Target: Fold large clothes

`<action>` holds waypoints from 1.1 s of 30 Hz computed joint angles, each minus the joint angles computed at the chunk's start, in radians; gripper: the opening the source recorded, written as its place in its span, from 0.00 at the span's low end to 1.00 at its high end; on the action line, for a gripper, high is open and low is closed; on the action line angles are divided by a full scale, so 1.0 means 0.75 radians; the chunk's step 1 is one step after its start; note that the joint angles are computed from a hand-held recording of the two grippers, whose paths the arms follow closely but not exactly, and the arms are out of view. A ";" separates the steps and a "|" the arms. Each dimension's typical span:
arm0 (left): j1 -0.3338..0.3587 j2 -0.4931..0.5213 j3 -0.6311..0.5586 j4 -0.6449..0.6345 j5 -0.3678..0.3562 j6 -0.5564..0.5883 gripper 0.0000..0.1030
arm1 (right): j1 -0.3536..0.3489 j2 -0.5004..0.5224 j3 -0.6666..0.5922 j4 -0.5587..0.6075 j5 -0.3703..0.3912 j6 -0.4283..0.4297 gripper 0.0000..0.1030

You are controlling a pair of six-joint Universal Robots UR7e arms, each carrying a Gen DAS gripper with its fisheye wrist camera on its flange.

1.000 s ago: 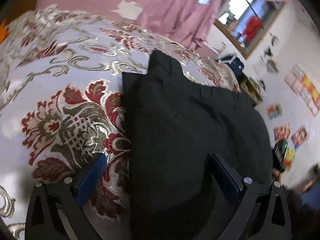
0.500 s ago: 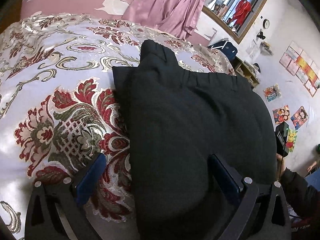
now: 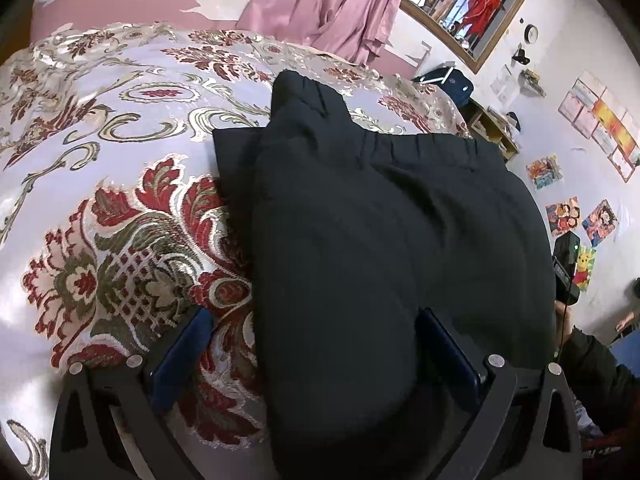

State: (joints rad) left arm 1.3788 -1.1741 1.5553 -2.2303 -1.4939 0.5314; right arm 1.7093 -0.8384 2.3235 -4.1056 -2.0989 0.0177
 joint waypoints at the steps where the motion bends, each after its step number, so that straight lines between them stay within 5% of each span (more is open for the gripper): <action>1: -0.001 0.004 -0.009 0.019 -0.003 0.005 1.00 | -0.001 0.002 0.001 -0.002 0.001 -0.003 0.99; 5: -0.016 0.036 -0.053 0.111 0.008 0.018 1.00 | -0.001 0.001 0.004 0.004 0.016 -0.012 0.99; 11: -0.082 0.044 -0.022 0.111 0.168 -0.005 1.00 | -0.009 -0.017 0.012 0.043 0.049 -0.002 0.99; 20: -0.147 0.023 0.043 0.087 0.319 -0.024 1.00 | 0.048 -0.157 -0.022 0.449 0.015 0.026 0.99; 24: -0.152 0.014 0.061 0.075 0.351 -0.035 1.00 | 0.008 -0.155 0.010 0.384 0.097 0.064 0.99; 33: -0.175 0.028 0.046 0.127 0.420 -0.115 1.00 | 0.035 -0.147 -0.012 0.435 0.048 0.123 0.99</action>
State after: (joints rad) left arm 1.2472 -1.1531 1.5896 -2.1351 -1.1789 0.4453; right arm 1.7354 -0.9486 2.3146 -3.7791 -2.0630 0.1099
